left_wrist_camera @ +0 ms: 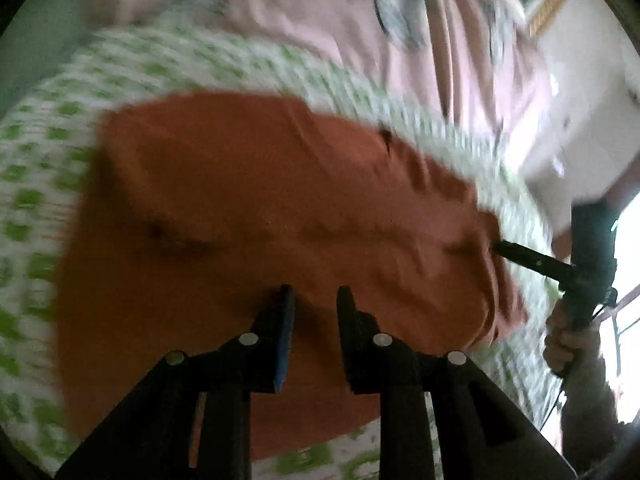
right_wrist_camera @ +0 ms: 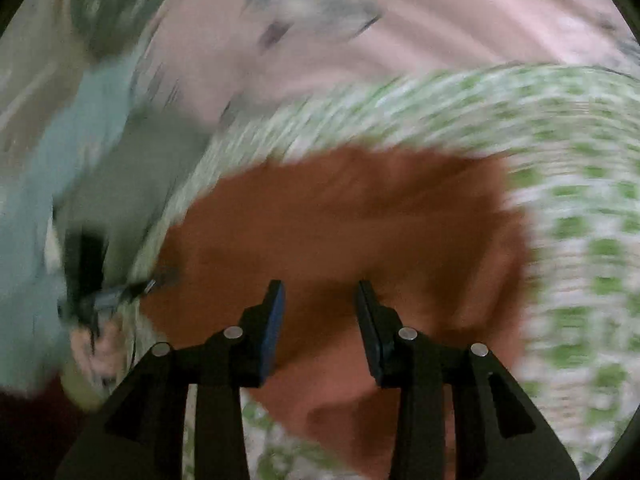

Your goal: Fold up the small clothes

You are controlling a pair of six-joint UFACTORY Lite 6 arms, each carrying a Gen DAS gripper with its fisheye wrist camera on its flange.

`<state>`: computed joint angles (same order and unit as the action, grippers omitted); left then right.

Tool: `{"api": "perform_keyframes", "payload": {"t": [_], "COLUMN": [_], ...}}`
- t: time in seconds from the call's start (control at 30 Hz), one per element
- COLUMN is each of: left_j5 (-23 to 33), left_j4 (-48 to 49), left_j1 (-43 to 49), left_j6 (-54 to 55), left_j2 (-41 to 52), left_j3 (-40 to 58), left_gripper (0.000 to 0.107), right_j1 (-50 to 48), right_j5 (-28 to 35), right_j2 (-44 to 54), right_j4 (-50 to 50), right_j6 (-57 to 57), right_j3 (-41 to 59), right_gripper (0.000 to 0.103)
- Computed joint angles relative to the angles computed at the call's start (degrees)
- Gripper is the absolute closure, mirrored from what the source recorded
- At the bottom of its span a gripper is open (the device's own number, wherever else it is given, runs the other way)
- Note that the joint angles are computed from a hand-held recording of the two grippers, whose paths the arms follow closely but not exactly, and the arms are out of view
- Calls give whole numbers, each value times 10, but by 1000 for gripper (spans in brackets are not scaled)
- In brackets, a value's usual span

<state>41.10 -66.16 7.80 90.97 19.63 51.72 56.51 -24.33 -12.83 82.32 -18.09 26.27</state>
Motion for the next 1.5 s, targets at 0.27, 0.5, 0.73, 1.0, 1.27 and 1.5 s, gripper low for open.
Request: {"api": "perform_keyframes", "payload": {"t": [0.27,0.5,0.73,1.0,1.27,1.5], "left_j5": [-59,-105,24,125,118,129], "left_j4": [85,59,-59,17,-12,-8], "left_j1": [-58,3,131,288,279,282], "left_j6": [-177,-273,-68,76,71,39], "left_j2": [150,167,-1,-145,-89,-64], "left_j3": [229,326,58,-234,-243,-215], "left_gripper": [99,70,68,58,46,44], "right_j1": [-192,-238,57,347,383,196], "right_j5": [115,-15,-195,-317,-321,-253], "right_j2": [156,-2,-69,117,154,-11], "right_j4": [-28,56,179,251,260,166], "right_j6": [-90,-70,32,342,362,194], "right_j3": [82,-10,-59,-21,9,-65], "right_gripper": [74,69,65,58,58,58]}}
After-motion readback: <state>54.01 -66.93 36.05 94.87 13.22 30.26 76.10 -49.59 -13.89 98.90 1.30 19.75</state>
